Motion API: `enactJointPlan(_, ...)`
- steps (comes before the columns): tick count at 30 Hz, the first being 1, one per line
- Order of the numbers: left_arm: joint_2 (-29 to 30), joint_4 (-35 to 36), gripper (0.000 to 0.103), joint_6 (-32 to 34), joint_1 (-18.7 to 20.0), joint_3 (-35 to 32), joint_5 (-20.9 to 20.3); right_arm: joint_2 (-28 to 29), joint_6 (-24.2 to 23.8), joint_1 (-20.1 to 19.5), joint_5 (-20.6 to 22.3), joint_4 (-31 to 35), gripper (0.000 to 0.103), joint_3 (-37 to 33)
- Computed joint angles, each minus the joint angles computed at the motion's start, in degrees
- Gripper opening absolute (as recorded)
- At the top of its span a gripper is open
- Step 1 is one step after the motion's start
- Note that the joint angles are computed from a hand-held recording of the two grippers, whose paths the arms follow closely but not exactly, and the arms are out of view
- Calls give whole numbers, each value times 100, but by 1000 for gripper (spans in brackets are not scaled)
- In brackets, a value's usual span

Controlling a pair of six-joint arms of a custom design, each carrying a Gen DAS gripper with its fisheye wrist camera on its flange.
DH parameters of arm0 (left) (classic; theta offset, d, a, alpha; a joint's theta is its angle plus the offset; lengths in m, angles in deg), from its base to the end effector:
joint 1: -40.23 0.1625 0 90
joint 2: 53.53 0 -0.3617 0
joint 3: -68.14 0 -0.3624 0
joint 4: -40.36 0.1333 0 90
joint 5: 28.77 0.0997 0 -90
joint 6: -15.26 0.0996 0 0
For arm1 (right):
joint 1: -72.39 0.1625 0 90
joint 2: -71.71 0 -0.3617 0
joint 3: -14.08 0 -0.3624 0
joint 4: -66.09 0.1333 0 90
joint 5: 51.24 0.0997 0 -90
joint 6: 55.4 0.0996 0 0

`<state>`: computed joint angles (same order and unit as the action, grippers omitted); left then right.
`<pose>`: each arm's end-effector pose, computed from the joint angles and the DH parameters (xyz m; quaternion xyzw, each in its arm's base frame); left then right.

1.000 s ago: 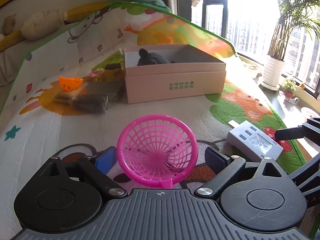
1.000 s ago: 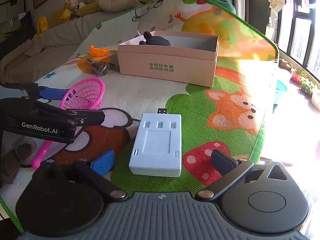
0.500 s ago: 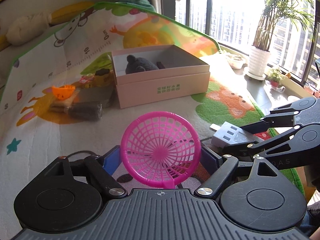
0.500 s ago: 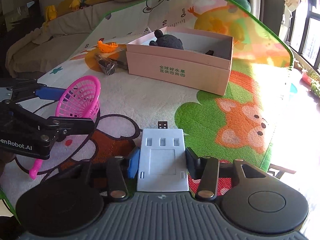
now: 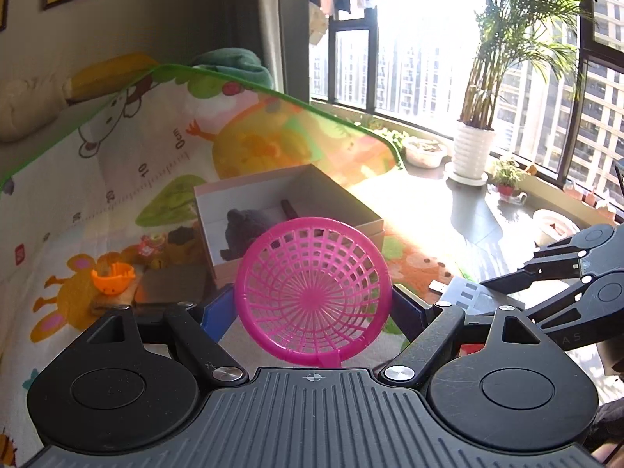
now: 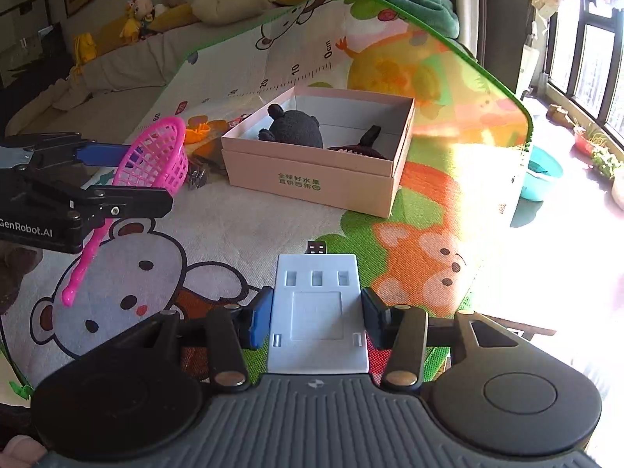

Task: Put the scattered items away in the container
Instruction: 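Open left gripper over pink box while right tool drops charger inside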

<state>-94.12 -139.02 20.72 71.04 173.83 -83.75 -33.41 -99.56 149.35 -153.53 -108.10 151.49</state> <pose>-0.3763 -0.4461 0.0358 0.4451 0.8217 -0.3118 0.1718 0.0302 -0.3664 0.3365 0.1947 -0.8738 0.3359 0.2928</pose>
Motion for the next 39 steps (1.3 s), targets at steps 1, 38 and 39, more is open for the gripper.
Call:
enactJointPlan(1, 89, -30, 88, 119, 21, -211, -45, -13, -8, -25, 42, 22, 48, -19)
enactJointPlan(38, 113, -209, 103, -707, 949, 139, 181, 3739, 137, 1126, -557, -664, 57, -3842)
enactJointPlan(39, 35, -232, 103, -785, 957, 256, 171, 3779, 277, 1133, -647, -493, 57, -3954)
